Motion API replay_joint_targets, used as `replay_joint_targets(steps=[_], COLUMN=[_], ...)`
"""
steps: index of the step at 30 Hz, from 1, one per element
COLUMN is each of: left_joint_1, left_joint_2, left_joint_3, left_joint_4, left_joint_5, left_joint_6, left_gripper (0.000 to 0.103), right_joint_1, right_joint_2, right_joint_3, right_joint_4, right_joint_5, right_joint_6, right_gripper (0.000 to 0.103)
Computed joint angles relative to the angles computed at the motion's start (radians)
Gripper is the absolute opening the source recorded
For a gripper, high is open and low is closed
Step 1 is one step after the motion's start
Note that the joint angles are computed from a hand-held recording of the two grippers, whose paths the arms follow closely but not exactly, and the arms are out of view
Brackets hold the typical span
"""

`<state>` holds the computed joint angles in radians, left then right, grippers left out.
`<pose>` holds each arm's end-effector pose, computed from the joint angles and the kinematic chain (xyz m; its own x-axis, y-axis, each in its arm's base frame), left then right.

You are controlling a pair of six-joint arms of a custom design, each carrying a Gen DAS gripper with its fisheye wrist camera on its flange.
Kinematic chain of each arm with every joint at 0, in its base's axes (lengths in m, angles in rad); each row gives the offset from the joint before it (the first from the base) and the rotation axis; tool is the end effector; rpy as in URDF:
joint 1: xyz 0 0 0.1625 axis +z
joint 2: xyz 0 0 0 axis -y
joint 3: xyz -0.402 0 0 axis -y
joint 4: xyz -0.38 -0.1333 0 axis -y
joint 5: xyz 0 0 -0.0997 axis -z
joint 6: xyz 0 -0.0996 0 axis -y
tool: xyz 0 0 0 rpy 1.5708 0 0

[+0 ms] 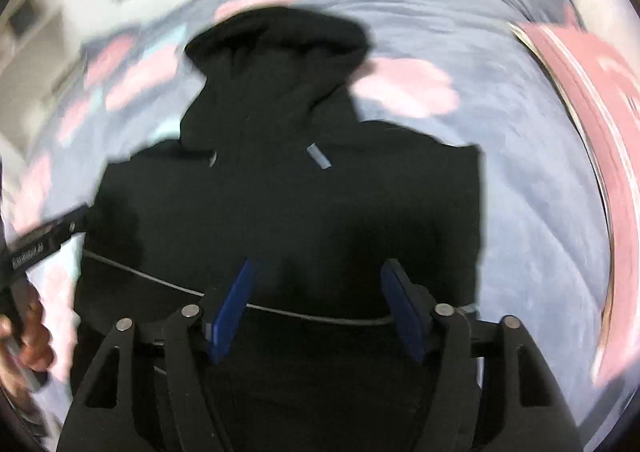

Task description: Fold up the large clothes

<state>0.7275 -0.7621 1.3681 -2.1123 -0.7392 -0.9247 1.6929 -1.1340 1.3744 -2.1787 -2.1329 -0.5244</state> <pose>-0.3839 -0.6189 0.1502 -0.8434 -0.2079 -0.4955 0.1194 0.8266 -0.5500 0.1603 -0.6478 0.3935 -0.6903 -0.3885 0.6104 -0.5306 0.8454 -0.0620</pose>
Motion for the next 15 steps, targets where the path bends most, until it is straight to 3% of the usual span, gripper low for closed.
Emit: replay_joint_targets(steps=[2,4,6,9,12,15], left_joint_1=[0.031,0.041,0.031,0.023,0.024,-0.016], left_joint_2=[0.029,0.048,0.073,0.090,0.060,-0.017], left_joint_3=[-0.012,0.018,0.013,-0.023,-0.016,0.064], left_joint_4=[0.066,0.072,0.132,0.233,0.215,0.078], left_joint_5=[-0.012,0.039,0.102,0.118,0.071,0.048], left_joint_6=[-0.046,-0.057,-0.058,-0.092,-0.077,-0.024], left_gripper=[0.044,0.044,0.044,0.044,0.044,0.044], right_joint_1=[-0.003,-0.036,-0.061,-0.062,-0.044,-0.034], right_joint_2=[0.041,0.074,0.065,0.069,0.062,-0.016], right_joint_3=[0.043,0.053,0.074,0.037,-0.022,0.024], right_joint_4=[-0.092,-0.052,-0.095,-0.033,0.057,-0.022], right_joint_5=[-0.073,-0.110,-0.058,-0.057,-0.070,-0.026], right_joint_6=[-0.062,-0.029,-0.044,-0.014,0.025,-0.048], right_gripper=[0.067,0.067,0.067,0.067,0.065,0.066])
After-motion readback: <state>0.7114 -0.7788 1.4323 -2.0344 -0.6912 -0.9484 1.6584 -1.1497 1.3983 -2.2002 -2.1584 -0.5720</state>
